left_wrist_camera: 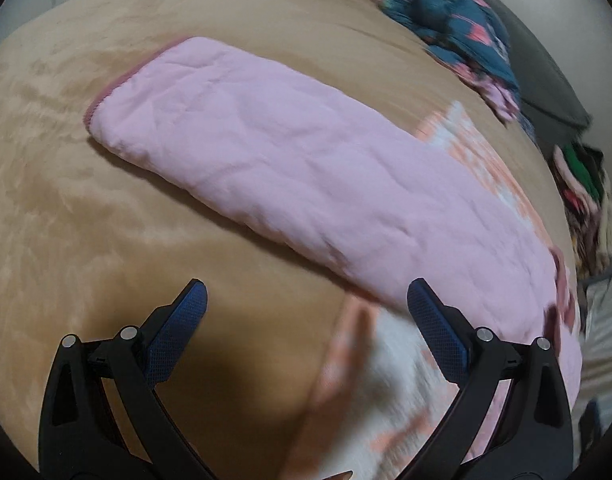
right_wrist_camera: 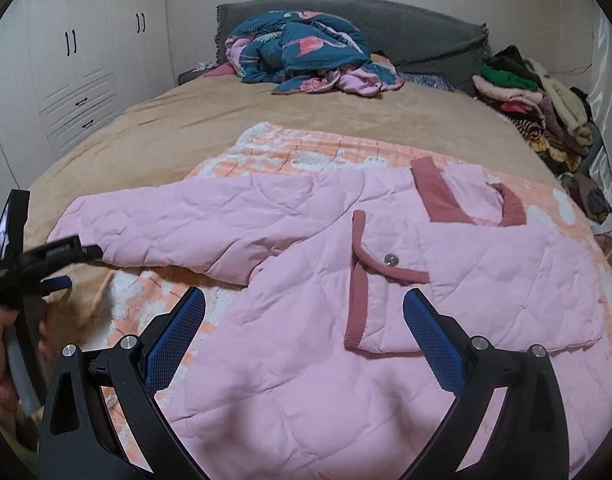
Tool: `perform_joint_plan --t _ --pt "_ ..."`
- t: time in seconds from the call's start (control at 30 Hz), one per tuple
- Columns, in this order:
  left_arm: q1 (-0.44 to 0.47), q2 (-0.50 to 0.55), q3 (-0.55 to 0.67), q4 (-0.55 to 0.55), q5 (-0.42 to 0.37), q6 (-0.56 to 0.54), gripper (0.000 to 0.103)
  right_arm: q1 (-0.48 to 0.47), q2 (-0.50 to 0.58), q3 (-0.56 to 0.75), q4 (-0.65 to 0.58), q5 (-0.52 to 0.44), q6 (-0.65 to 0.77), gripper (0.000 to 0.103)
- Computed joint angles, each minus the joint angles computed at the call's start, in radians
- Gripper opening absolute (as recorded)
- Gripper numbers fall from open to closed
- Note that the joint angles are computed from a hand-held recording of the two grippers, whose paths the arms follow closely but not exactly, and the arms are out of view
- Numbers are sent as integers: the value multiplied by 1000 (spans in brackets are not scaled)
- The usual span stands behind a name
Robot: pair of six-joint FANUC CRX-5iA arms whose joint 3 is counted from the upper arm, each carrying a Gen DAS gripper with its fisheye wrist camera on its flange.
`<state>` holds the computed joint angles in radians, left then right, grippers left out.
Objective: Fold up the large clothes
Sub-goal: 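Close the left tool on the sleeve cuff and lift it, then carry the held sleeve up and across toward the folded sleeve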
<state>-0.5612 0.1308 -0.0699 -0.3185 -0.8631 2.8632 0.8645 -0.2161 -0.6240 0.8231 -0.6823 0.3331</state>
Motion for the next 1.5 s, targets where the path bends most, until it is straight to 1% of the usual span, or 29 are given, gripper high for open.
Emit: perform_joint_plan --t 0.03,0.13,0.23,0.3,0.33,0.43,0.47,0.5,0.53,0.57,0.6,0.63,0.67,0.77,0.9,1.03,1.17,1.27,1.37,1.5 --pt "10 3 1 -3 -11 15 94 -2 -2 1 -12 4 7 99" --pt "58 3 -30 31 31 31 94 -10 -32 -26 13 23 -18 99" --pt "72 25 -5 -18 39 67 94 -17 -76 -56 27 25 -47 99" --pt "88 53 21 -28 29 67 94 -20 -106 -71 18 14 -48 99" --pt "92 67 41 -30 13 58 94 -20 -123 -77 9 0 -38 99" --pt "107 117 118 -21 -58 -15 93 -19 -173 -105 29 -59 -54 99" --pt "104 122 129 -35 -66 -19 83 -21 -195 -116 32 -74 -59 99" --pt "96 127 144 -62 -82 -15 77 -23 -215 -125 31 -85 -62 99" --pt "83 129 159 -92 -99 -16 63 -24 -233 -135 31 -94 -68 99" --pt "77 127 164 -107 -107 -17 52 -25 -253 -144 29 -101 -72 99" --pt "66 126 177 -130 -130 -14 47 -27 -282 -159 24 -103 -73 99" --pt "62 122 182 -142 -137 -18 34 -26 -304 -169 22 -111 -76 99" --pt "58 109 179 -153 -132 -24 28 -23 -317 -176 23 -121 -79 99" --pt "67 80 178 -132 -109 -72 19 -21 -359 -197 34 -150 -81 99" --pt "45 55 198 -148 -131 -86 16 -24 -416 -214 26 -163 -101 99" --pt "10 24 214 -171 -128 -95 14 -18 -454 -223 37 -179 -108 99" --pt "-32 11 258 -207 -137 -101 14 -6 -494 -227 36 -204 -120 99" --pt "-58 0 287 -225 -126 -106 13 5 -522 -237 53 -222 -131 99" --pt "-100 7 341 -268 -152 -120 13 6 -555 -240 34 -233 -128 99" --pt "-152 27 407 -307 -173 -138 13 28 -601 -247 32 -280 -139 99"
